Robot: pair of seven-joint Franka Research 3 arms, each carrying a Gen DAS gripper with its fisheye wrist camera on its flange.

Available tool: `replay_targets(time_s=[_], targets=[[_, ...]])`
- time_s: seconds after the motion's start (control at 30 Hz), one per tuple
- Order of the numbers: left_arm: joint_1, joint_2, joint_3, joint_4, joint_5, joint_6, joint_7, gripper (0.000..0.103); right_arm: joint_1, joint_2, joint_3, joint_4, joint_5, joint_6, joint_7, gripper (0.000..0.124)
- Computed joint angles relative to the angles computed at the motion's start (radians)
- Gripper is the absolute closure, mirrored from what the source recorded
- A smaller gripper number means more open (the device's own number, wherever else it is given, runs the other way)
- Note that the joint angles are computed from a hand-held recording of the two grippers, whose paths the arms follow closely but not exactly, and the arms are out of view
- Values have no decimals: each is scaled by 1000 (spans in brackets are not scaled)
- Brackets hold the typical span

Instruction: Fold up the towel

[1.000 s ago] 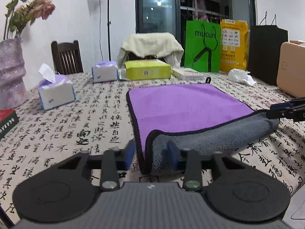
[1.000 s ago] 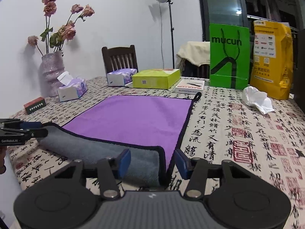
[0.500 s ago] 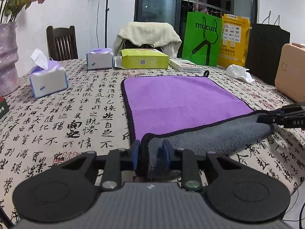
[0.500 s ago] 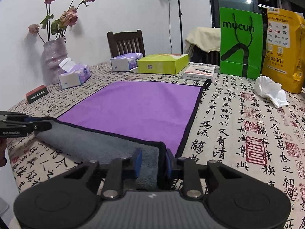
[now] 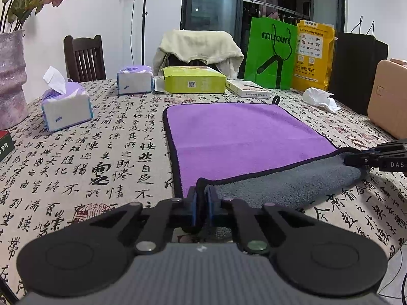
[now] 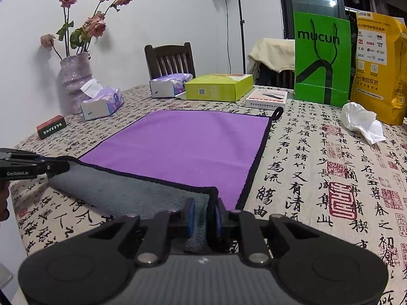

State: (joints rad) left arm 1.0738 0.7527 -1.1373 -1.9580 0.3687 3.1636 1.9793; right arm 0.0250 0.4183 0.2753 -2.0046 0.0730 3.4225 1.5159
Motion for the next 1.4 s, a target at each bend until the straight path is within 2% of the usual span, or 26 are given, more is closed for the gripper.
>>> replay_targets(time_s=[0.23, 0.6, 0.83, 0.97, 1.13, 1.4], targets=[[7, -5, -11, -2, 31, 21, 6, 97, 7, -3, -7, 2, 3, 19, 13, 119], [-52, 25, 19, 77, 65, 53, -44, 97, 20, 10, -30, 59, -6, 23, 7, 119], [-162, 30, 84, 192, 43, 26, -63, 97, 23, 43, -38, 128, 1, 11, -13, 119], [-226, 59, 111, 278, 1, -8, -19, 97, -30, 83, 12, 198, -22, -22, -23, 119], [-283, 97, 126, 367, -72, -42, 27, 97, -57, 135, 44, 289, 0, -67, -57, 119], [-394, 110, 207, 489, -174, -100, 83, 97, -27, 196, 22, 414, 88, -133, -139, 119]])
